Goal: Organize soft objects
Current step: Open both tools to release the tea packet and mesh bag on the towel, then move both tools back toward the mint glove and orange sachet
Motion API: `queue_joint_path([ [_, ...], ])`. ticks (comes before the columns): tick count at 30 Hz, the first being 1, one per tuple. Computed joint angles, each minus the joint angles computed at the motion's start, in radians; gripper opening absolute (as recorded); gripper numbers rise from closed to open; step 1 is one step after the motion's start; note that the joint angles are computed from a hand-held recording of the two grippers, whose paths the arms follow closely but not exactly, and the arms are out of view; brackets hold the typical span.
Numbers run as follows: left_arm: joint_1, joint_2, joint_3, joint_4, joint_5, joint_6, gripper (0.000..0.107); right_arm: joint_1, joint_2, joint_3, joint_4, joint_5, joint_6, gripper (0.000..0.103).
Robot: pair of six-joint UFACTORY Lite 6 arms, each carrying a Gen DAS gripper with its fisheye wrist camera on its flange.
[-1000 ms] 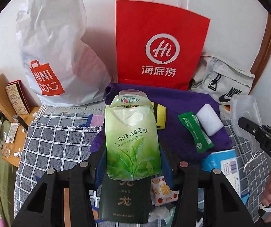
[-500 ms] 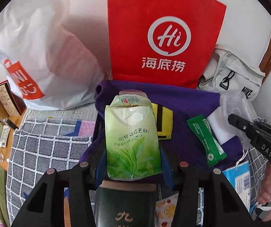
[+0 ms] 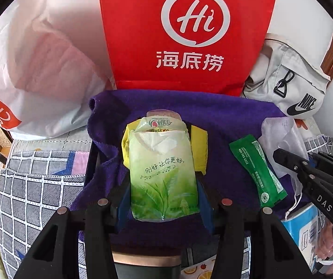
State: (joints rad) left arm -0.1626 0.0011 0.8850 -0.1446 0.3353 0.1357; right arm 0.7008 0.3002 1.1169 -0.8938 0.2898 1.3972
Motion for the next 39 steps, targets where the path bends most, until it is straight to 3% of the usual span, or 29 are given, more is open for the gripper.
queue_joint_path([
  [5, 0.007, 0.042, 0.015, -0.015, -0.011, 0.016, 0.05, -0.021, 0.023, 0.0, 0.028, -0.05, -0.024, 0.013],
  [7, 0.012, 0.065, 0.021, -0.055, -0.015, 0.055, 0.05, -0.028, 0.033, -0.001, 0.029, -0.066, -0.023, 0.018],
  [14, 0.029, 0.11, 0.048, -0.146, 0.0, 0.137, 0.051, -0.027, 0.043, -0.003, -0.104, -0.091, 0.102, 0.059],
  [16, 0.032, 0.117, 0.057, -0.186, 0.012, 0.174, 0.063, -0.02, 0.029, -0.013, -0.191, -0.086, 0.187, 0.07],
  [18, 0.031, 0.113, 0.058, -0.187, 0.008, 0.17, 0.068, -0.012, 0.011, -0.025, -0.267, -0.067, 0.262, 0.081],
  [22, 0.03, 0.096, 0.055, -0.146, 0.006, 0.124, 0.068, -0.016, -0.019, -0.05, -0.384, -0.059, 0.398, 0.084],
  [25, 0.044, 0.086, 0.054, -0.168, 0.013, 0.15, 0.068, -0.023, -0.036, -0.058, -0.364, -0.052, 0.382, 0.084],
  [27, 0.052, 0.075, 0.05, -0.178, 0.018, 0.166, 0.068, -0.01, -0.04, -0.061, -0.375, -0.016, 0.391, 0.09],
  [39, 0.075, 0.027, 0.035, -0.17, 0.042, 0.172, 0.068, 0.053, -0.023, -0.006, -0.432, 0.039, 0.455, 0.091],
])
